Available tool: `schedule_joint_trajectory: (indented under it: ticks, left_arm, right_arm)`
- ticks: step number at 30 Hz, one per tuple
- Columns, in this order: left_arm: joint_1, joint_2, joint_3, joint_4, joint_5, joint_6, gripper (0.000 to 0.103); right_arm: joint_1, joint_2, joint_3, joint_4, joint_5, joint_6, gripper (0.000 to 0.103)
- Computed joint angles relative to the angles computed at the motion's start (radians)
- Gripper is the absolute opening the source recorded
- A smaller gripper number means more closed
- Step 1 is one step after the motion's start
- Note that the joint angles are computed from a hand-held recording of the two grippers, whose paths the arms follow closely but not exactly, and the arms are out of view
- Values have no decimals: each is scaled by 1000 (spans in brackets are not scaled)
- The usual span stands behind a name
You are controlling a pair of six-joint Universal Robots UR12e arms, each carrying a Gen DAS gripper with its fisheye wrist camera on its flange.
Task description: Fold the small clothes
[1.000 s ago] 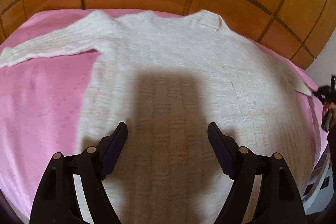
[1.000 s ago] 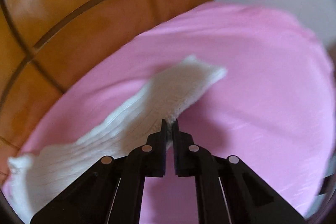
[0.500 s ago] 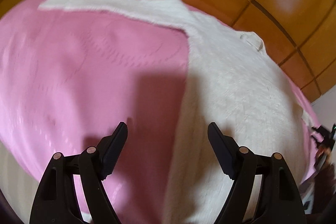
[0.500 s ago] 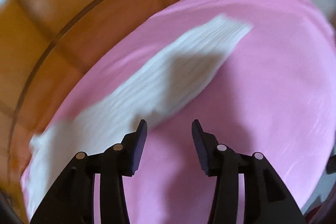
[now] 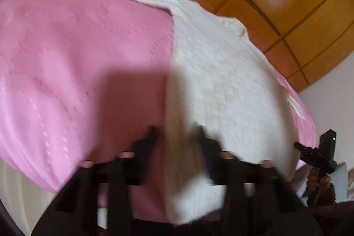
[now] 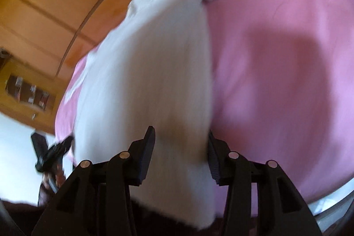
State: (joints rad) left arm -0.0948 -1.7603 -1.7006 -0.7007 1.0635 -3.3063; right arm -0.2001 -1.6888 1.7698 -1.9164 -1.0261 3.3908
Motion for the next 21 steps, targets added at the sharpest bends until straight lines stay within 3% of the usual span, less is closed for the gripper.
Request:
schedule_joint_trajectory:
  ticks: [1, 2, 3, 6, 10, 15, 17, 21]
  left_arm:
    - [-4, 8, -11, 0, 3, 23, 17]
    - [-11, 9, -13, 2, 17, 39, 9]
    - [-15, 13, -17, 7, 21, 44, 8]
    - [-8, 23, -26, 48, 0, 22, 6]
    - [9, 57, -39, 72, -35, 48, 5]
    - [4, 85, -62, -28, -33, 90, 3]
    - [-1, 84, -67, -80, -24, 104, 3]
    - [-4, 67, -39, -105, 7, 100, 4]
  right_arm:
    - [12, -3, 4, 2, -4, 0, 35]
    - [23, -2, -2, 23, -16, -7, 19]
    - [29, -2, -4, 31, -32, -12, 12]
    - [45, 3, -29, -6, -90, -19, 10]
    - [35, -27, -42, -74, -86, -69, 9]
    - [49, -26, -43, 103, -174, -135, 9]
    - [52, -24, -26, 121, -171, -109, 9]
    - [57, -13, -23, 108, -151, -85, 10]
